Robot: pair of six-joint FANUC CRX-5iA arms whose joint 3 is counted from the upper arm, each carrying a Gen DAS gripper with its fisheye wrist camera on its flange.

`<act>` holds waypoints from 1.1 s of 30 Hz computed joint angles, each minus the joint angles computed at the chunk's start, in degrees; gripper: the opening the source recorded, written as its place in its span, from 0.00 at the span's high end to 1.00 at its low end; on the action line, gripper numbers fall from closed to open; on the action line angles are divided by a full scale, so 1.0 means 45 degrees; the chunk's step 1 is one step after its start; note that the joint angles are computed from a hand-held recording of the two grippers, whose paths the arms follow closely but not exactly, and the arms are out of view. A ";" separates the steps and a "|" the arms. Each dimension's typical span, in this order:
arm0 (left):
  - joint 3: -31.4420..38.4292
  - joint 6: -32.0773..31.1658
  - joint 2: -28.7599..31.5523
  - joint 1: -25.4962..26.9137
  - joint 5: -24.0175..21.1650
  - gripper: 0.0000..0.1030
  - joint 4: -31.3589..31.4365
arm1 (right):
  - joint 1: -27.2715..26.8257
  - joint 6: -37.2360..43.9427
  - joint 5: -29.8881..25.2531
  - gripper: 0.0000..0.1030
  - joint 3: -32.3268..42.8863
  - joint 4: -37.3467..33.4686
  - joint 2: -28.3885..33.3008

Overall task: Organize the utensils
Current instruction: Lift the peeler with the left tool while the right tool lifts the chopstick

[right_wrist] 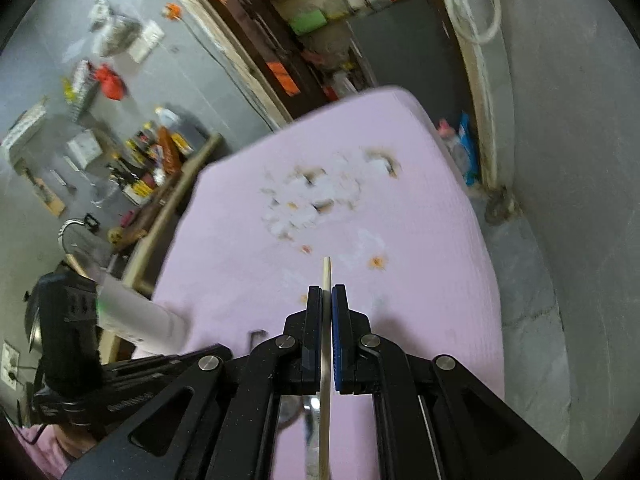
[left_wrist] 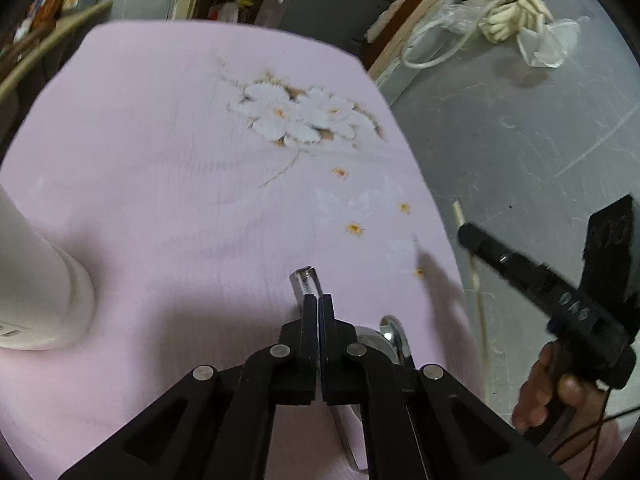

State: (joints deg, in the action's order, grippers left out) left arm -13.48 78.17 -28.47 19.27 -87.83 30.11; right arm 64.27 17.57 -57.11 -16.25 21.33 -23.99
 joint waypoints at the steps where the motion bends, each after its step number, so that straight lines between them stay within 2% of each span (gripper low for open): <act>1: 0.0042 0.0143 0.0156 -0.0119 -0.0080 0.98 -0.0074 | -0.0133 0.0152 -0.0106 0.96 0.0053 -0.0270 0.0140; 5: 0.0086 0.0374 0.0478 -0.0437 -0.0133 0.95 -0.0277 | -0.0698 0.0956 -0.0583 0.96 0.0480 -0.1495 0.0674; 9: 0.0099 0.0406 0.0649 -0.0489 -0.0320 0.80 -0.0040 | -0.1000 0.2290 -0.1247 0.95 0.1174 -0.2266 0.1141; 11: 0.0149 0.0428 0.0731 -0.0668 -0.0299 0.69 0.0061 | -0.1284 0.3396 -0.1636 0.95 0.1632 -0.2849 0.1418; 12: 0.0270 0.0526 0.0792 -0.0883 -0.0248 0.68 -0.0089 | -0.1396 0.3812 -0.1772 0.95 0.1800 -0.3054 0.1519; 17: 0.0998 0.0677 0.1000 -0.1818 -0.0103 0.69 -0.1289 | -0.1930 0.5562 -0.2246 0.95 0.2438 -0.3962 0.1850; 24: 0.2093 0.1760 0.1586 -0.2738 -0.0369 0.71 -0.2669 | -0.2255 0.6169 -0.2534 0.95 0.2633 -0.4460 0.1863; 26: 0.2488 0.2361 0.1800 -0.3142 -0.0425 0.83 -0.3345 | -0.2331 0.6229 -0.2839 0.95 0.2880 -0.4592 0.2068; 27: 0.2593 0.2518 0.1822 -0.3251 -0.0442 0.83 -0.3598 | -0.2376 0.6226 -0.3041 0.95 0.3046 -0.4676 0.2196; 33: 0.2459 0.2639 0.1826 -0.2918 -0.0437 0.86 -0.3314 | -0.2180 0.5919 -0.4160 0.95 0.3834 -0.4433 0.2942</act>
